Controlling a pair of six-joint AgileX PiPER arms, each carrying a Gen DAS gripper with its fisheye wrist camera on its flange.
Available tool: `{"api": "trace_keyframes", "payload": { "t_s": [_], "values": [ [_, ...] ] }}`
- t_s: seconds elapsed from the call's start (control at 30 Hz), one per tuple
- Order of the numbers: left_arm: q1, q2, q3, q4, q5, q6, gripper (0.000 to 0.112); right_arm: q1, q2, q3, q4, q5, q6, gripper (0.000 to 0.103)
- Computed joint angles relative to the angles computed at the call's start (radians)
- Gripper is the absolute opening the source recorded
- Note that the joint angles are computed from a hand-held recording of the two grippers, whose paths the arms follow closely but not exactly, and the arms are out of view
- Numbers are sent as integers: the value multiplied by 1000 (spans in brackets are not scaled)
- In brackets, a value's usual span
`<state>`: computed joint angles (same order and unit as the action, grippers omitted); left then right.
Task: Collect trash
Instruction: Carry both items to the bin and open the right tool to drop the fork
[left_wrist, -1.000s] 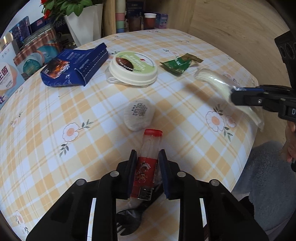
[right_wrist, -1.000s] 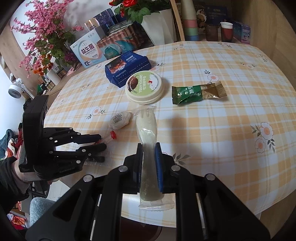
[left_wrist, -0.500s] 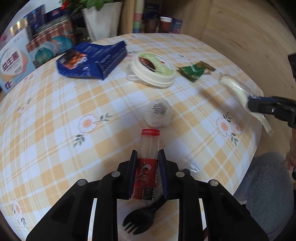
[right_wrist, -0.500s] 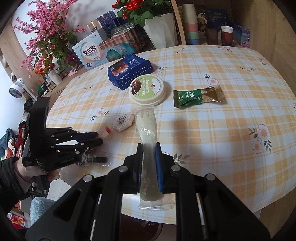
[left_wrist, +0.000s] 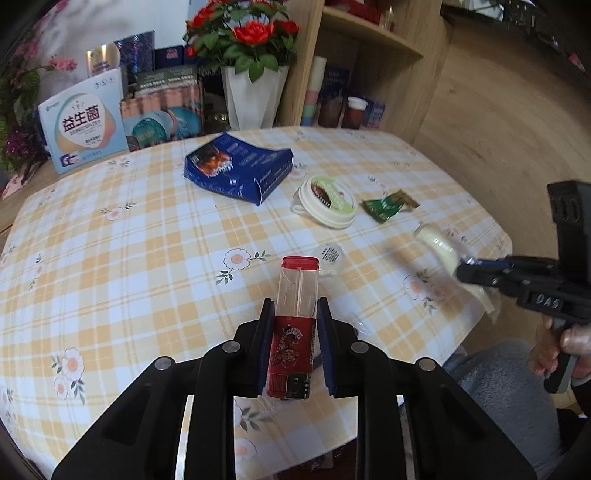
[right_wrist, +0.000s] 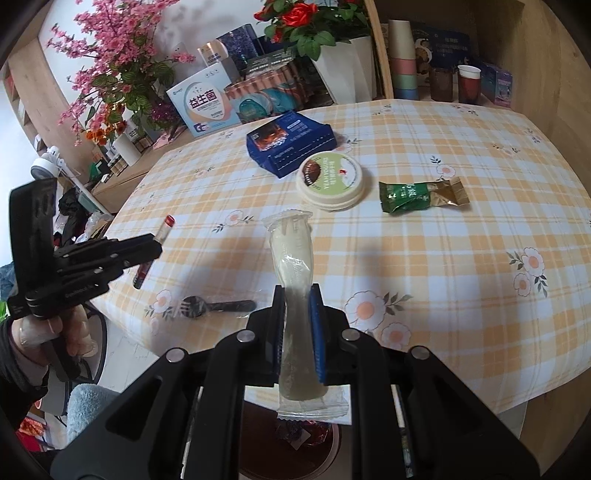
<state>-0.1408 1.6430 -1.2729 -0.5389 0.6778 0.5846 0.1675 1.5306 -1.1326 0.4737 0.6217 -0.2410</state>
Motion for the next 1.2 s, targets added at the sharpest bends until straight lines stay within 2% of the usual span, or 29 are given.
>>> {"api": "trace_keyframes", "payload": {
  "t_s": [0.23,0.43,0.67,0.87,1.13,1.17,1.2],
  "values": [
    [48,-260,214,-162,-17,46,23,64,-109,82,-51,-2,64,17],
    [52,-480,390,-192,-29,-12,23,142,-206,161,-139,14,140,17],
    [63,-688,511,-177,5,-92,23,231,-298,262,-204,9,227,17],
    [39,-789,564,-124,16,-165,23,311,-335,347,-214,-28,293,17],
    [16,-836,585,-88,11,-214,23,409,-299,339,-167,-38,268,18],
    [13,-837,586,-84,8,-217,23,417,-292,334,-168,-38,271,20],
    [16,-839,587,-84,9,-218,23,422,-288,331,-164,-40,269,28]
  ]
}}
